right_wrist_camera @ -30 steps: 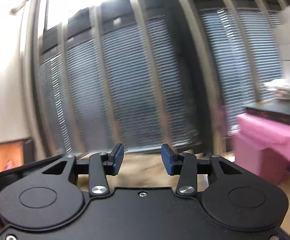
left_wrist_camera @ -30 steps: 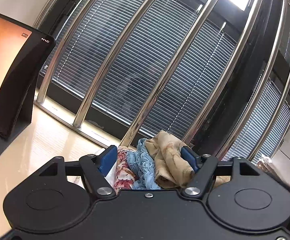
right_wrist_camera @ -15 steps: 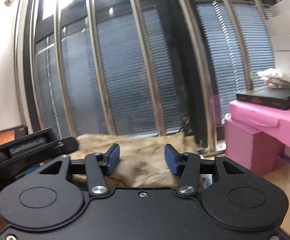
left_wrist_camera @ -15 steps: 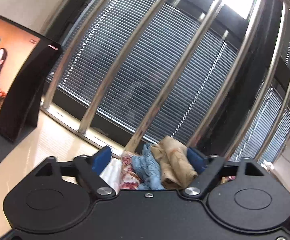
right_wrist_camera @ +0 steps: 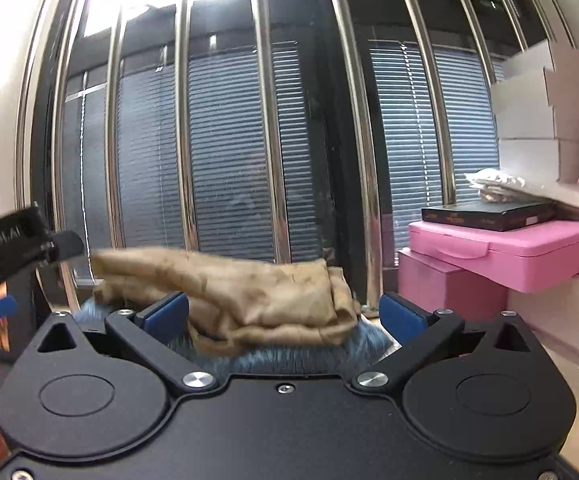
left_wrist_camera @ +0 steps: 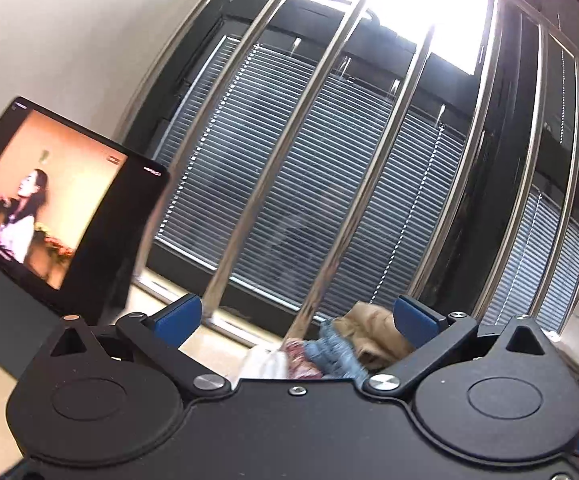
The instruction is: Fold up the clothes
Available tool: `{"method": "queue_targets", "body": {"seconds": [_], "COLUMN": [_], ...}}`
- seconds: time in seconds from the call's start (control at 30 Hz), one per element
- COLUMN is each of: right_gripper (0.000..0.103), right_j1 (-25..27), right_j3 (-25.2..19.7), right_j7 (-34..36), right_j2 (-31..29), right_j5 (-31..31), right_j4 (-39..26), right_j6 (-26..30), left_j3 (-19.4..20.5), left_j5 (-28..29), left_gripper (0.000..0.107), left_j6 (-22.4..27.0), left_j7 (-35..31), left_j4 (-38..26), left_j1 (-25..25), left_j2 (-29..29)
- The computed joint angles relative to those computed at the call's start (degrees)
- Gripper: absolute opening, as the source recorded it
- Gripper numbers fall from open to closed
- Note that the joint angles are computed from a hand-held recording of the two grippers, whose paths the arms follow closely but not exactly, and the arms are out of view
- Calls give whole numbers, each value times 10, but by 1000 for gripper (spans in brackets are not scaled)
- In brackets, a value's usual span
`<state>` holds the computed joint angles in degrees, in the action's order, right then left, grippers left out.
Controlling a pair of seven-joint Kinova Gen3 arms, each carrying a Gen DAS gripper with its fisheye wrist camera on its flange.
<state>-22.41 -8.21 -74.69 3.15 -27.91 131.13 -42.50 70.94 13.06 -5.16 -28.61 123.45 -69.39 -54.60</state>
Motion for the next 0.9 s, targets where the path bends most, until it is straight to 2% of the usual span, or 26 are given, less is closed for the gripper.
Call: {"method": "queue_targets", "body": {"seconds": [0.17, 0.3, 0.43, 0.6, 0.8, 0.9], "right_gripper": [103, 103, 103, 103, 103, 103], "right_j1": [-9, -21, -28, -34, -36, -24], "right_j3": [-13, -40, -70, -128, -188, -218], "right_j7": [30, 93, 117, 169, 197, 206], "right_j2": [-27, -52, -84, -114, -158, -189], "right_j5": [-28, -94, -144, -229, -308, -354], "right_j4": [28, 50, 74, 100, 123, 129], "right_j6": [8, 5, -1, -35, -40, -21], "left_j3": [-27, -58, -92, -126, -167, -197], "left_j5": [-16, -24, -29, -37, -32, -23], "left_gripper": [103, 103, 103, 103, 103, 103], "left_j6": [30, 71, 131, 196, 259, 279], "left_j7": [-26, -56, -88, -135, -174, -180], "left_j4": [20, 37, 45, 53, 66, 79], "left_j1": [43, 87, 125, 170, 235, 274], "left_j2": [3, -10, -40, -73, -99, -115]}}
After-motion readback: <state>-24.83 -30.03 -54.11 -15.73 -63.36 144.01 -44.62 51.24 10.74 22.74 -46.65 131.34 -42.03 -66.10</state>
